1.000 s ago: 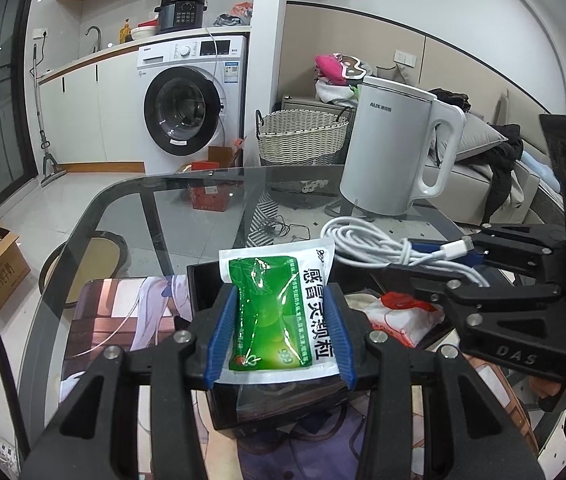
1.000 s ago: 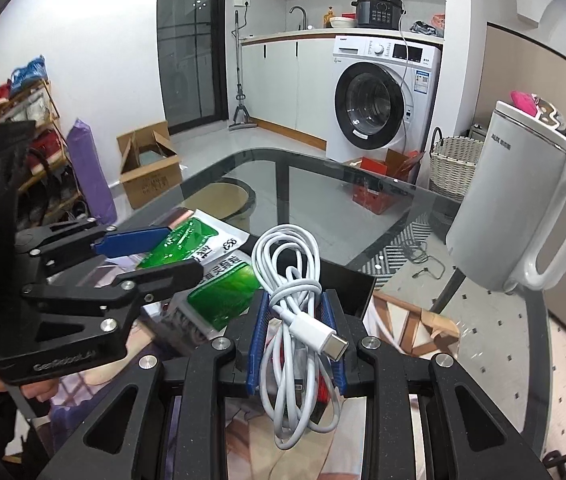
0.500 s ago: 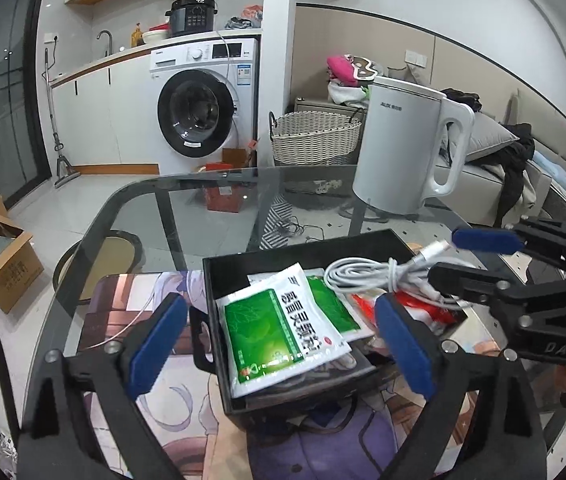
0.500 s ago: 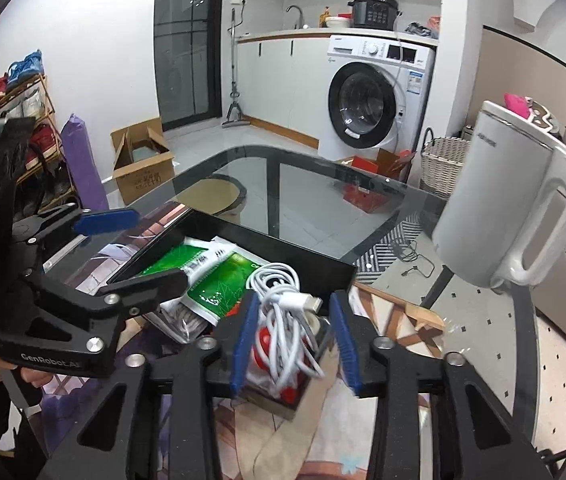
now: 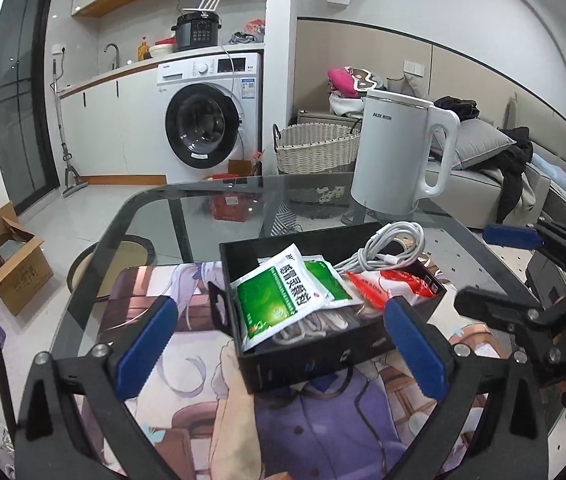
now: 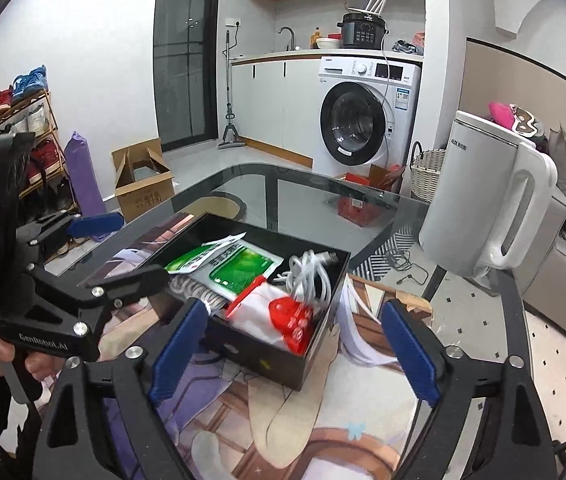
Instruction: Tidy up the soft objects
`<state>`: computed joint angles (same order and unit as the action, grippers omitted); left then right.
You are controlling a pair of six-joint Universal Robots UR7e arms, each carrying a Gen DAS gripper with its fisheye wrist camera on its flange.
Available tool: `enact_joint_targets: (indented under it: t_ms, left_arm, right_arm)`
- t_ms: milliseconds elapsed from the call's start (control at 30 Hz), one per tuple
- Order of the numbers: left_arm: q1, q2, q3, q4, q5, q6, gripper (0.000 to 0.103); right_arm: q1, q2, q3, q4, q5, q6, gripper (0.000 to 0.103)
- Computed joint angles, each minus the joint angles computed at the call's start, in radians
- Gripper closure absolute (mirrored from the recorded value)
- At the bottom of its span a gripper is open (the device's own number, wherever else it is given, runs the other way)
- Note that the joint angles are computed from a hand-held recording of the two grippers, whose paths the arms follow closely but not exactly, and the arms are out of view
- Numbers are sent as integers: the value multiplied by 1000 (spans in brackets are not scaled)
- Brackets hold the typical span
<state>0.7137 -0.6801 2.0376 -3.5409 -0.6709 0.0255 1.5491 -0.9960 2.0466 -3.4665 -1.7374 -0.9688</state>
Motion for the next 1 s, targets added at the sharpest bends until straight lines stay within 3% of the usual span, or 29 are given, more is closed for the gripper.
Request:
enact_joint_targets:
  t_ms: [133,367,533,1000]
  left_arm:
    - [-20,5,41,-64,18,15,0]
    - [-37,26,91,-158,20,26,0]
    - [-34,49,104,-201,14,17,0]
    - [-26,100,102,-328,24,47,0]
  right_arm:
    - [-14,-7,37,-45,28,8,1]
    - [-56,-18,121,-164,138,8,1]
    - [-73,11,164,-271,157,-32,1]
    - [-134,49,213,-377,257,-55,1]
